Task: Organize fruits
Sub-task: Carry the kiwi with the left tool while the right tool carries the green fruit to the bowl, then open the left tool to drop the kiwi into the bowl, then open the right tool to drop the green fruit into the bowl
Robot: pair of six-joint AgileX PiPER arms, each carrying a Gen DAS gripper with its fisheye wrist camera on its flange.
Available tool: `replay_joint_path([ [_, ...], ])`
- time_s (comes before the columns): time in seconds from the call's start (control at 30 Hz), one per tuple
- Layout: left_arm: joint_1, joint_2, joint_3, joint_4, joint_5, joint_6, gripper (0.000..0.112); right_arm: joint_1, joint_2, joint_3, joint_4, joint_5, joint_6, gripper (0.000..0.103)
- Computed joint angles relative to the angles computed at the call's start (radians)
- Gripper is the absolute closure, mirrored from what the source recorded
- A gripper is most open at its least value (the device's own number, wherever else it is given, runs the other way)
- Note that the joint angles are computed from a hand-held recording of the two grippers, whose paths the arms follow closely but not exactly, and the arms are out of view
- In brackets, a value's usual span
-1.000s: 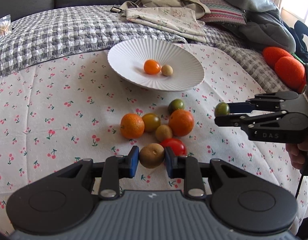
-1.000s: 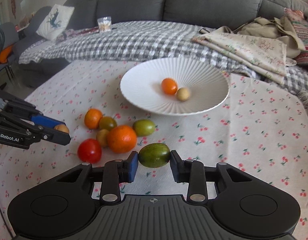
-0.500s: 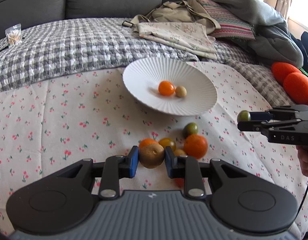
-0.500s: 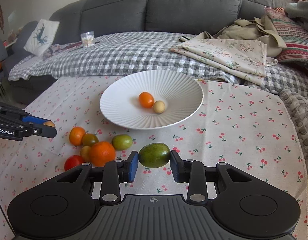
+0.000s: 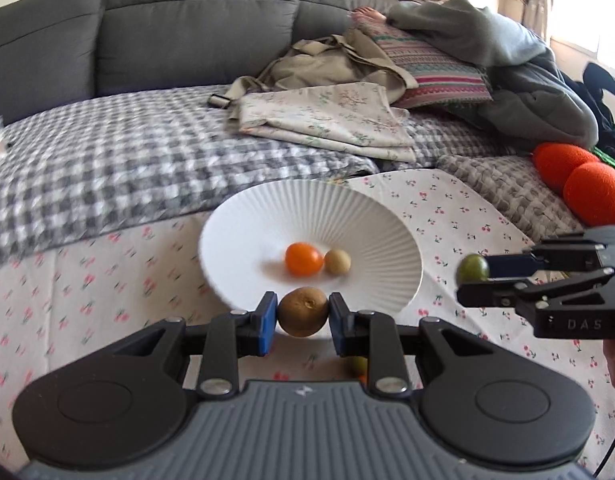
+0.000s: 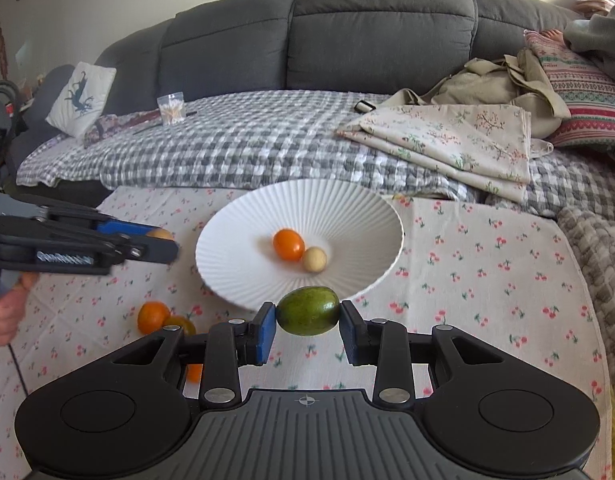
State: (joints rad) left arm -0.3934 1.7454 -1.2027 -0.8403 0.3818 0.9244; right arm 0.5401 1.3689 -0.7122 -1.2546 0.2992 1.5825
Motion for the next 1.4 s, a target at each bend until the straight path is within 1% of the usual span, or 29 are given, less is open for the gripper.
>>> replay_joint_path([
  [0.1, -0.037, 0.053, -0.055, 0.069, -0.013, -0.037, 0.087, -0.052, 0.043, -0.043, -0.005, -0.039, 0.009, 0.07],
  [0.2, -0.06, 0.101, -0.093, 0.09, -0.029, -0.042, 0.087, -0.091, 0.096, -0.088, -0.011, -0.068, 0.011, 0.07],
  [0.27, -0.066, 0.131, -0.117, 0.084, -0.035, -0.035, 0.087, -0.1, 0.131, -0.12, -0.024, -0.074, 0.014, 0.07],
  [0.37, -0.073, 0.167, -0.144, 0.111, -0.049, -0.057, 0.087, -0.105, 0.177, -0.161, -0.041, -0.08, 0.013, 0.07],
  [0.47, -0.074, 0.188, -0.157, 0.132, -0.058, -0.073, 0.086, -0.113, 0.221, -0.193, -0.048, -0.087, 0.019, 0.069],
  [0.53, -0.073, 0.196, -0.157, 0.121, -0.065, -0.056, 0.086, -0.116, 0.24, -0.198, -0.083, -0.095, 0.055, 0.069],
  [0.6, -0.075, 0.206, -0.161, 0.15, -0.073, -0.08, 0.086, -0.115, 0.255, -0.201, -0.093, -0.1, 0.066, 0.069],
  [0.73, -0.076, 0.211, -0.156, 0.169, -0.09, -0.104, 0.086, -0.11, 0.274, -0.206, -0.072, -0.104, 0.047, 0.069],
  [0.83, -0.074, 0.207, -0.148, 0.154, -0.096, -0.087, 0.085, -0.11, 0.279, -0.206, -0.059, -0.111, 0.043, 0.069],
  [0.93, -0.068, 0.196, -0.138, 0.125, -0.092, -0.059, 0.082, -0.112, 0.273, -0.201, -0.077, -0.116, 0.078, 0.068],
  [1.07, -0.049, 0.166, -0.108, 0.072, -0.082, -0.012, 0.078, -0.124, 0.238, -0.172, -0.2, -0.129, 0.215, 0.064],
  [1.17, -0.026, 0.14, -0.086, 0.035, -0.066, 0.005, 0.077, -0.133, 0.215, -0.149, -0.251, -0.134, 0.285, 0.064],
  [1.3, 0.008, 0.104, -0.061, 0.042, -0.049, -0.019, 0.076, -0.133, 0.177, -0.11, -0.348, -0.144, 0.4, 0.063],
  [1.33, 0.017, 0.095, -0.054, 0.046, -0.045, -0.028, 0.074, -0.133, 0.166, -0.099, -0.384, -0.147, 0.441, 0.062],
  [1.4, 0.036, 0.074, -0.033, 0.035, -0.041, -0.025, 0.07, -0.129, 0.138, -0.076, -0.432, -0.147, 0.501, 0.056],
])
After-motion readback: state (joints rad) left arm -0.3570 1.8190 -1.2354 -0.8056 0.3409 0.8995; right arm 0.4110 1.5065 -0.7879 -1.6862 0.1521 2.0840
